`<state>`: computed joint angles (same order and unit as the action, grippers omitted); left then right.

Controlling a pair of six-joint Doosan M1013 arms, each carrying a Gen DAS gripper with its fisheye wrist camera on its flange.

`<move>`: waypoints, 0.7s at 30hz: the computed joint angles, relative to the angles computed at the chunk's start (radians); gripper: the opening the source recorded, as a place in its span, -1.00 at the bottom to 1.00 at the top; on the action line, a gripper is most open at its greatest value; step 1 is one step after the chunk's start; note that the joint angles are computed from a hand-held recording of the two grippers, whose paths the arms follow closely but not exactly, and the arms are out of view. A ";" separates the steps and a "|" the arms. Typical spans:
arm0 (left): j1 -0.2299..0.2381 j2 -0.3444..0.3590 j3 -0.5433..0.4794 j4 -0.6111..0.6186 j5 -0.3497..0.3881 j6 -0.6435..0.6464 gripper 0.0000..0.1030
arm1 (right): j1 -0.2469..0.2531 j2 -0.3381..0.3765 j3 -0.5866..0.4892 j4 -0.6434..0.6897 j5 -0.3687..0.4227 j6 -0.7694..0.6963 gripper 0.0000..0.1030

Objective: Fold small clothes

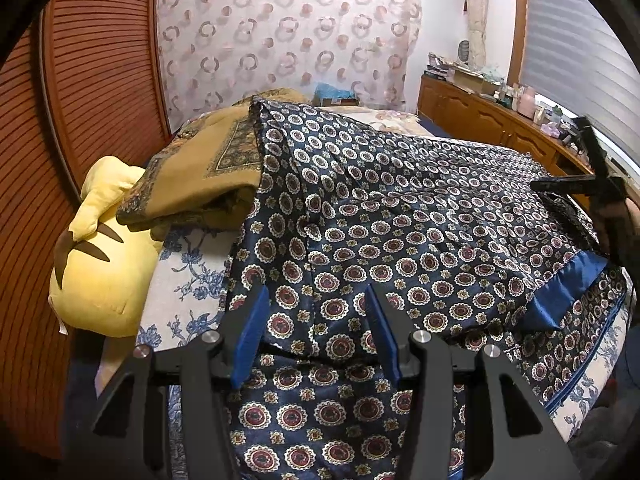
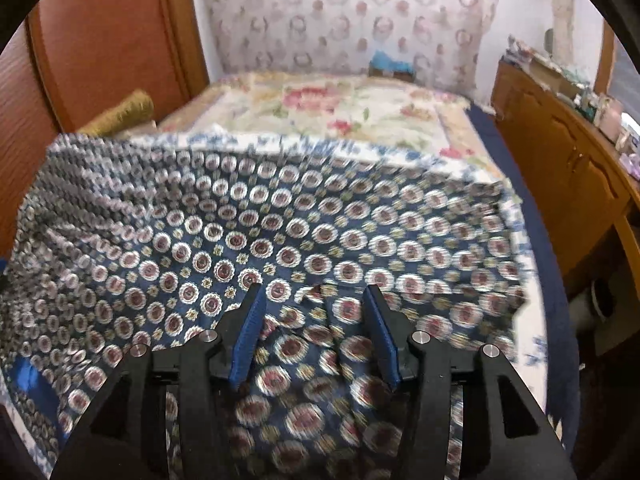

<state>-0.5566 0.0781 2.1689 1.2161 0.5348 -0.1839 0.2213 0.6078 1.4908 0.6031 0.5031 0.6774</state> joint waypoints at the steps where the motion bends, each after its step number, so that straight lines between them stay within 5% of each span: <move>1: 0.000 0.000 0.001 0.000 0.000 0.001 -0.05 | 0.008 0.006 -0.007 -0.063 -0.004 0.052 0.00; 3: -0.002 -0.003 0.004 0.005 0.002 -0.005 -0.05 | 0.014 0.006 0.000 -0.098 -0.032 0.070 -0.04; 5: -0.002 -0.004 0.007 0.013 0.000 -0.016 -0.05 | 0.010 0.000 0.010 -0.076 -0.035 0.044 -0.33; 7: -0.003 -0.004 0.008 0.017 0.002 -0.022 -0.05 | 0.001 -0.009 0.028 -0.031 -0.038 -0.026 -0.83; 9: -0.002 -0.004 0.008 0.018 0.004 -0.024 -0.05 | -0.010 -0.023 0.054 0.034 -0.046 -0.093 -0.95; 12: 0.001 -0.005 0.010 0.021 0.004 -0.029 -0.05 | -0.030 -0.063 0.123 0.210 -0.114 -0.239 -0.98; 17: 0.003 -0.004 0.009 0.023 0.016 -0.037 -0.05 | -0.091 -0.142 0.242 0.637 -0.117 -0.582 -0.98; 21: 0.002 -0.007 0.011 0.034 0.030 -0.048 -0.05 | -0.140 -0.192 0.311 0.736 -0.107 -0.631 -0.94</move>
<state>-0.5548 0.0713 2.1796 1.2502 0.5652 -0.2315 0.0811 0.4158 1.8017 1.3393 0.3959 0.0459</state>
